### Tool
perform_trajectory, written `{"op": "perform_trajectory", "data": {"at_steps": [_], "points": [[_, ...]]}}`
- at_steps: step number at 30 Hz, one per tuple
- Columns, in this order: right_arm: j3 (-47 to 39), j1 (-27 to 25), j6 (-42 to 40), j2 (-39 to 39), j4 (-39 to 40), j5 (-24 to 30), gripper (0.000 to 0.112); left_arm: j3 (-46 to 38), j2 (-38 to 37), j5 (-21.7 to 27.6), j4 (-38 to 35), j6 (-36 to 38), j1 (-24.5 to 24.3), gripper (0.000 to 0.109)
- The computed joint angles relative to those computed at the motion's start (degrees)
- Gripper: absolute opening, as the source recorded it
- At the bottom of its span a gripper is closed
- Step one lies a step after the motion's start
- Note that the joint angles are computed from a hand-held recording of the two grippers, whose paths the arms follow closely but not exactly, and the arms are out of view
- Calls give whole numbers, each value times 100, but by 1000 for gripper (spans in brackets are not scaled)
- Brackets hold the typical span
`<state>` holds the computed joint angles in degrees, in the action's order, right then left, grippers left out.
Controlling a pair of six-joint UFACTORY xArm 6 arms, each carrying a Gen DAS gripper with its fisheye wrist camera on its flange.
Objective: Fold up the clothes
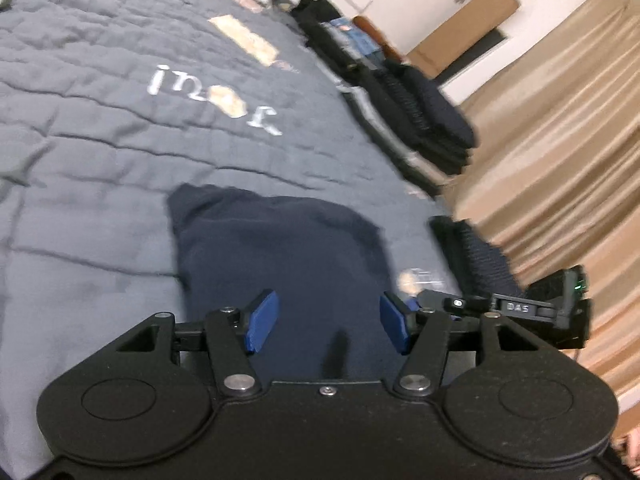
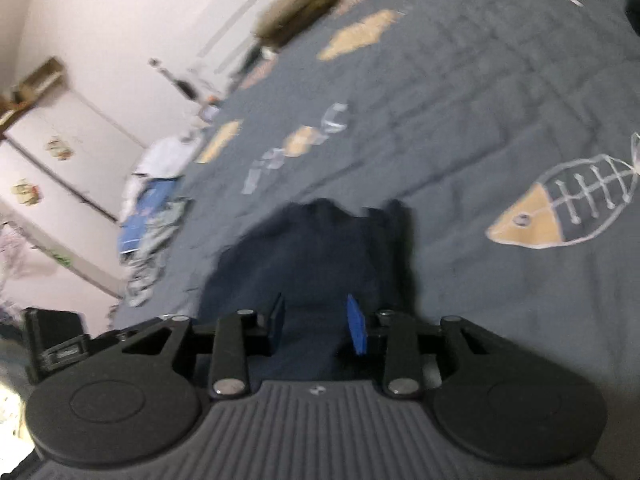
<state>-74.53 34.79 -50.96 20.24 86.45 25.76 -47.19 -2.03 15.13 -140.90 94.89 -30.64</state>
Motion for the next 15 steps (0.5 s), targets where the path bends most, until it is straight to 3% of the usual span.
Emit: {"op": "perform_trajectory", "data": {"at_steps": [4, 8, 12, 15], "points": [[437, 158, -363, -357, 375, 351, 37, 438, -285, 543, 60, -380, -88, 62], [802, 260, 121, -449, 52, 162, 36, 776, -319, 757, 116, -844, -191, 62], [1203, 218, 92, -713, 204, 8, 33, 1206, -636, 790, 179, -1166, -356, 64], [1378, 266, 87, -870, 229, -160, 33, 1386, -829, 433, 20, -985, -634, 65]]}}
